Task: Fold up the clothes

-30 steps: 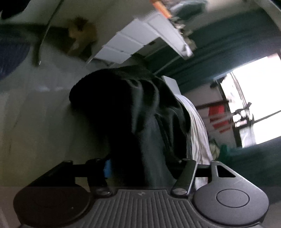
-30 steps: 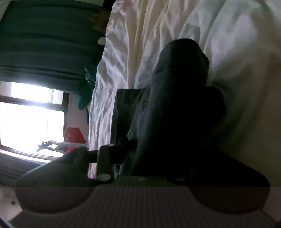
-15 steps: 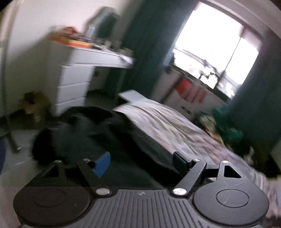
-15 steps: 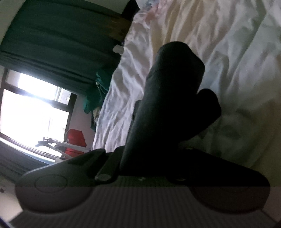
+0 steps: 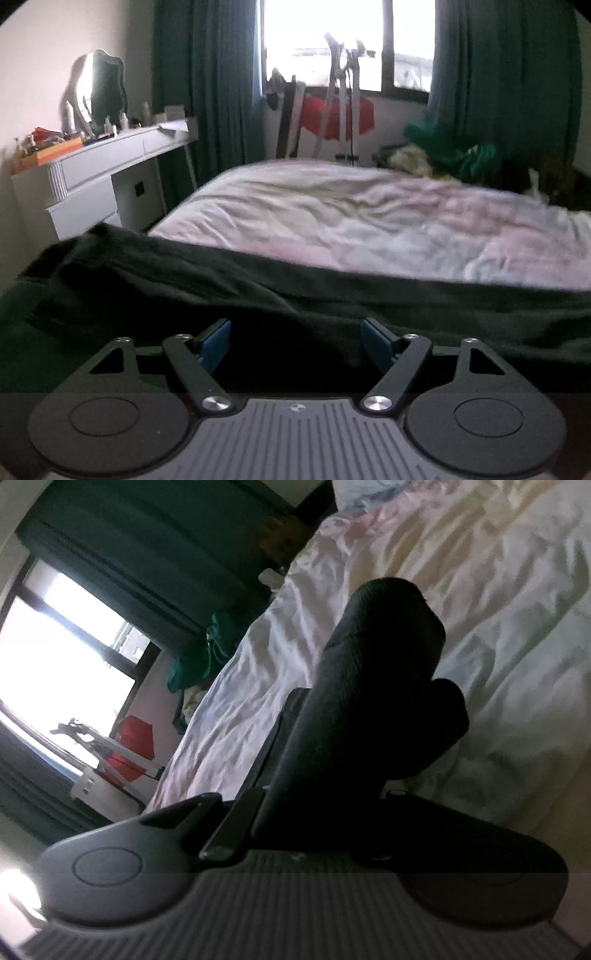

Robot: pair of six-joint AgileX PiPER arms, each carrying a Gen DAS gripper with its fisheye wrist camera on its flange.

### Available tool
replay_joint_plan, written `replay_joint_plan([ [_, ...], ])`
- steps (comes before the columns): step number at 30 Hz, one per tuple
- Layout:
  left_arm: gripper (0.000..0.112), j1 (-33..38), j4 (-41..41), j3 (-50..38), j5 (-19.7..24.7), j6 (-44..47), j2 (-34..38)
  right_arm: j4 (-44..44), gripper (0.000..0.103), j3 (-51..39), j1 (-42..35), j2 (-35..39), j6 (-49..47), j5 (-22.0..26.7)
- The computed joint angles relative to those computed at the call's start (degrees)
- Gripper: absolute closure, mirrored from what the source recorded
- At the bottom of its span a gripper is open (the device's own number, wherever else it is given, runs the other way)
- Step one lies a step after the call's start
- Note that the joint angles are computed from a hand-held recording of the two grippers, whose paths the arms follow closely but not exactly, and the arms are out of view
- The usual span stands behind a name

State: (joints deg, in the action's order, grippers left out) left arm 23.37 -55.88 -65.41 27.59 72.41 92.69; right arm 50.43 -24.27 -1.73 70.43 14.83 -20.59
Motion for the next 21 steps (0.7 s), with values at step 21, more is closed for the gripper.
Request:
replay_joint_plan([
  [21, 0.034, -1.52, 6.26, -3.13, 0.61, -3.48, 4.64, 46.23, 0.094, -28.82, 39.95, 13.33, -77.64, -48.01],
])
